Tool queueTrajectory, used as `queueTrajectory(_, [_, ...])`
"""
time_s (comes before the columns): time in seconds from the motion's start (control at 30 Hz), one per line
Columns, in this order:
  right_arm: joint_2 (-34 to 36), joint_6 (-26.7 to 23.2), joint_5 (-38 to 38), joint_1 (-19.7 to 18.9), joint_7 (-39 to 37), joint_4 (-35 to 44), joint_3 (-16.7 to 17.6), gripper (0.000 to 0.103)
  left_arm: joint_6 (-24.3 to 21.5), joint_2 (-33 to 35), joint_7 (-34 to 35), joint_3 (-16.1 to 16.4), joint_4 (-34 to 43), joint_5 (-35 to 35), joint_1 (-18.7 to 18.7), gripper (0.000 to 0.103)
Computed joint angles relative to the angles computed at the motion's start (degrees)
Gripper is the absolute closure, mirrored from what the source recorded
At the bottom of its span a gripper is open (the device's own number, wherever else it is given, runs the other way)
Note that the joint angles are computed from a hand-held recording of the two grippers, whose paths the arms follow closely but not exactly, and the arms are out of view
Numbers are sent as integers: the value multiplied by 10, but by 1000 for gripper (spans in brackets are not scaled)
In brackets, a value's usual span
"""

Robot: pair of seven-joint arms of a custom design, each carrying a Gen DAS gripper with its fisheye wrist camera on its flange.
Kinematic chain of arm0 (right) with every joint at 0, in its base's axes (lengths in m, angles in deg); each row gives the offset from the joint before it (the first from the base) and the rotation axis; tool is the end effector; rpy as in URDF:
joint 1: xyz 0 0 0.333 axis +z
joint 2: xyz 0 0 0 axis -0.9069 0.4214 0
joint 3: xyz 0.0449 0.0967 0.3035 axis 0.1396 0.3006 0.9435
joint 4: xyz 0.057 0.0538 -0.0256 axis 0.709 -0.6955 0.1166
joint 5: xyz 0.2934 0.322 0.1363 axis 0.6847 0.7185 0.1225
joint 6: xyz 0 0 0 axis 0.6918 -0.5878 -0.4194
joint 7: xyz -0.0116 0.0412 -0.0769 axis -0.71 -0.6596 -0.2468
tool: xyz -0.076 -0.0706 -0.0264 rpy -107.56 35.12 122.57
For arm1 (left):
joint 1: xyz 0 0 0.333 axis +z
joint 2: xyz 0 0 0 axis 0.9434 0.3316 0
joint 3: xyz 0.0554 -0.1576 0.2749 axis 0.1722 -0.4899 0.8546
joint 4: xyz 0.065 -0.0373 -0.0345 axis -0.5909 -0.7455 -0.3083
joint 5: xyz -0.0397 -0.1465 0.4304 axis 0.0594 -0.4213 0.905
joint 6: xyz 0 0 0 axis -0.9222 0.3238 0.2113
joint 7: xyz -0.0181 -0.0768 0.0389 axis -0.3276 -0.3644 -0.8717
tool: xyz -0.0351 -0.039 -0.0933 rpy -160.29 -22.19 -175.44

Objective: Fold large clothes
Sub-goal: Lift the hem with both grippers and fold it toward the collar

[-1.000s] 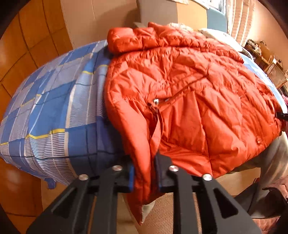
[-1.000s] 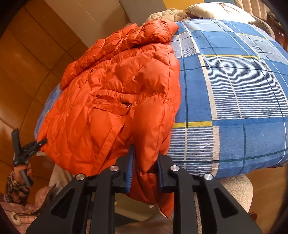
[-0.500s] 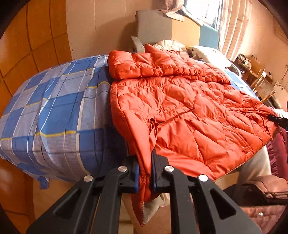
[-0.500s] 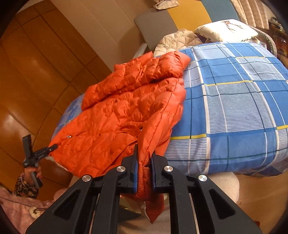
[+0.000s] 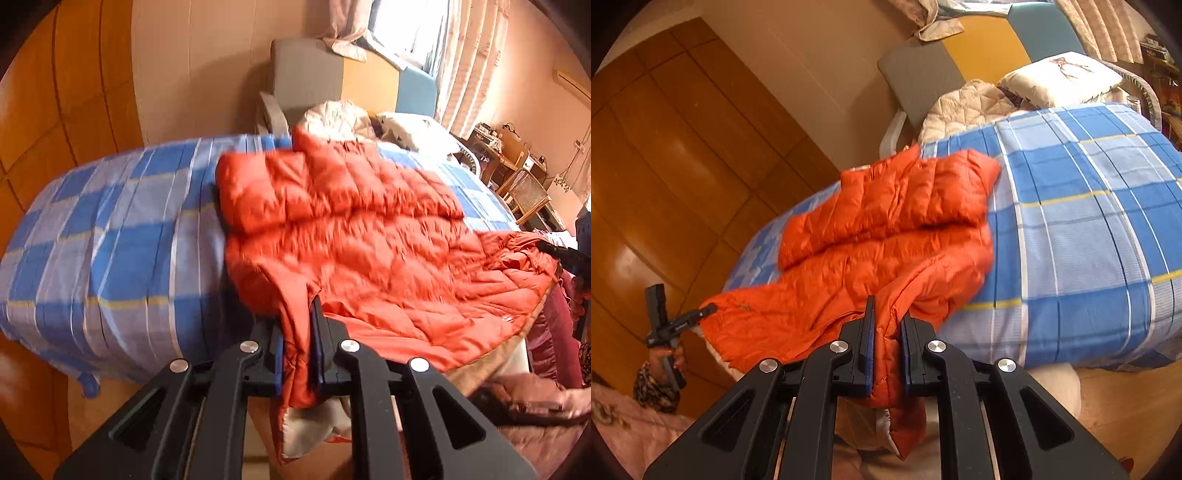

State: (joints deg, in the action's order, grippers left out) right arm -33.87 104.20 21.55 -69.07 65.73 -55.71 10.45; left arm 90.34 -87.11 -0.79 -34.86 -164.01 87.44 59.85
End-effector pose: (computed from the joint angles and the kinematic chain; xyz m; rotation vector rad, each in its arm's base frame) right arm 0.5550 -0.0920 0.5500 -1.8116 1.2849 0.1209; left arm 0.3680 -0.0587 0.5575 -1.9943 1.6646 -0.7314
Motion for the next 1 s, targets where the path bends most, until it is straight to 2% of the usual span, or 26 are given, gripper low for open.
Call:
queueTrajectory(0.1, [31,12,13,8,10,34,7,92,35,47,4,16,29,-1,9,88])
queueTrajectory(0.27, [109,31,36,15,42,119,23,92,88,133,12,24,80,-3,23,87])
queueTrajectory(0.53, [231,59,16,15,124,255,62,92,129,281,22,26,187,-27,51,86])
queueTrajectory(0.73, [319,89,-34,19,203,348,86,92,141,389,19,11,261,-37,86,85])
queueTrajectory(0.87, [377,103,-82,24,268,405,94,92,144,448,10,-1,300,-48,109,83])
queueTrajectory(1.0, [411,108,-82,15,308,431,109,88,163,488,13,-7,320,-92,124,78])
